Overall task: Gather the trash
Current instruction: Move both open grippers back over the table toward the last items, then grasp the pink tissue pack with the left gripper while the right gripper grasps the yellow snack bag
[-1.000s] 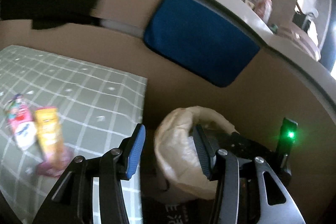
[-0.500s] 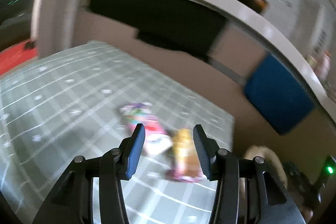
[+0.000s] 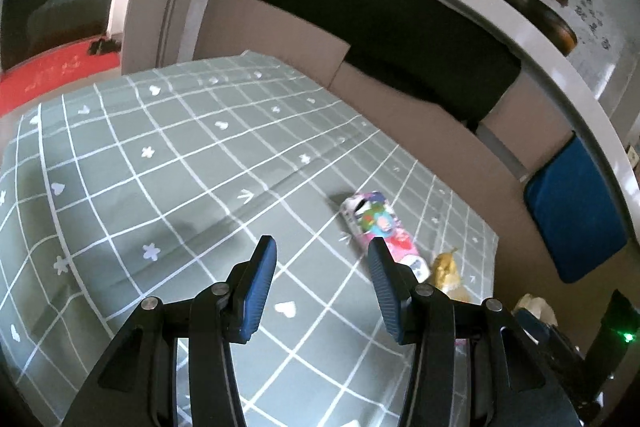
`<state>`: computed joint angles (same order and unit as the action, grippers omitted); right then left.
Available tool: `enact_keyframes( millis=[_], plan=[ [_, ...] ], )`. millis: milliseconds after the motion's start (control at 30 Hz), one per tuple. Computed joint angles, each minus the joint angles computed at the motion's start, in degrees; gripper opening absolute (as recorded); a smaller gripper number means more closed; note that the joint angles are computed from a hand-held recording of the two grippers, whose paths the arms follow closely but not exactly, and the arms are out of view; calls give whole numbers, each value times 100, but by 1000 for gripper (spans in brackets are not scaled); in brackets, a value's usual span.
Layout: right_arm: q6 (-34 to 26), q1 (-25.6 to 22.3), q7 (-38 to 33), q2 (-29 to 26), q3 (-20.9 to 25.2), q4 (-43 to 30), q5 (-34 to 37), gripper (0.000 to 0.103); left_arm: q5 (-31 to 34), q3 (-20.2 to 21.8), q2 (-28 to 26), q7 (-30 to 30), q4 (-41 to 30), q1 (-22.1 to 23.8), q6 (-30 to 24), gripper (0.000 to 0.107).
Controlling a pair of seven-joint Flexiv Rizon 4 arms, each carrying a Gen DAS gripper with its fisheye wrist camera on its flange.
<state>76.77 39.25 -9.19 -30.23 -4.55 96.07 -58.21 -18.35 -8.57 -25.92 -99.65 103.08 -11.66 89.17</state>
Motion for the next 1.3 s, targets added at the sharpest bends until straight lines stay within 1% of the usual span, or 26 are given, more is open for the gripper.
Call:
enact_keyframes(
  millis=[67, 100, 200, 267, 333, 433, 500, 567, 600, 633, 667, 733, 767, 833, 867, 1000, 1033, 1100, 1233, 1267, 1300],
  plan=[
    [-258, -106, -564, -303, 309, -399, 452, 59, -77, -155, -20, 67, 52, 144, -17, 49],
    [-314, -123, -764, -410, 385, -533, 648, 59, -111, -245, -28, 129, 79, 219, -31, 49],
    [-542, -149, -1407, -740, 608, -967, 1273, 59, -170, -331, -98, 252, 38, 291, -148, 49],
    [-880, -68, -1703, -835, 579, -1142, 1504, 59, -203, -366, -175, 335, -66, 293, -289, 49],
    [-1046, 32, -1761, -832, 422, -1147, 1585, 59, -221, -366, -249, 406, -197, 251, -427, 49],
    [-1023, 78, -1482, -670, 170, -888, 1566, 59, -132, -236, -426, 465, -555, 39, -710, 49],
    [-839, 28, -1236, -582, 53, -709, 1514, 59, -41, -189, -561, 553, -850, -97, -945, 49],
    [-361, -1, -849, -455, -158, -429, 1334, 59, 92, -89, -701, 623, -1165, -270, -1179, 50],
    [-127, 39, -595, -385, -335, -289, 1171, 59, 235, 89, -770, 551, -1346, -449, -1301, 50],
    [110, 113, -278, -307, -572, -142, 945, 59, 382, 259, -835, 458, -1508, -612, -1381, 50],
    [368, 234, 150, -204, -905, 30, 620, 59, 558, 439, -905, 347, -1674, -785, -1433, 50],
    [650, 400, 910, -55, -1385, 246, 6, 59, 958, 835, -1046, 50, -2006, -1142, -1543, 50],
    [844, 523, 1468, 31, -1726, 370, -434, 59, 1172, 1035, -1132, -116, -2197, -1312, -1627, 50],
    [1139, 603, 2289, 138, -2109, 511, -1095, 59, 1636, 1440, -1321, -466, -2629, -1634, -1917, 50],
    [1197, 571, 2490, 172, -2137, 548, -1262, 59, 1875, 1617, -1431, -627, -2868, -1783, -2106, 50],
    [1244, 333, 2782, 201, -1939, 609, -1576, 59, 2502, 1800, -1656, -890, -3363, -1954, -2585, 50],
    [1257, 278, 2848, 202, -1883, 621, -1653, 59, 2582, 1781, -1679, -957, -3419, -1940, -2696, 50],
    [1302, 143, 2929, 168, -1732, 615, -1733, 59, 2626, 1601, -1647, -1026, -3335, -1780, -2612, 50],
    [1231, -102, 2914, 105, -1370, 550, -1791, 59, 2846, 1689, -1515, -1411, -3153, -1665, -2521, 51],
    [1254, -166, 2931, 83, -1300, 512, -1840, 59, 2843, 1652, -1471, -1455, -3067, -1582, -2467, 51],
    [1288, -220, 2993, 59, -1253, 469, -1929, 59, 2744, 1511, -1404, -1434, -2905, -1421, -2339, 51]
  ],
)
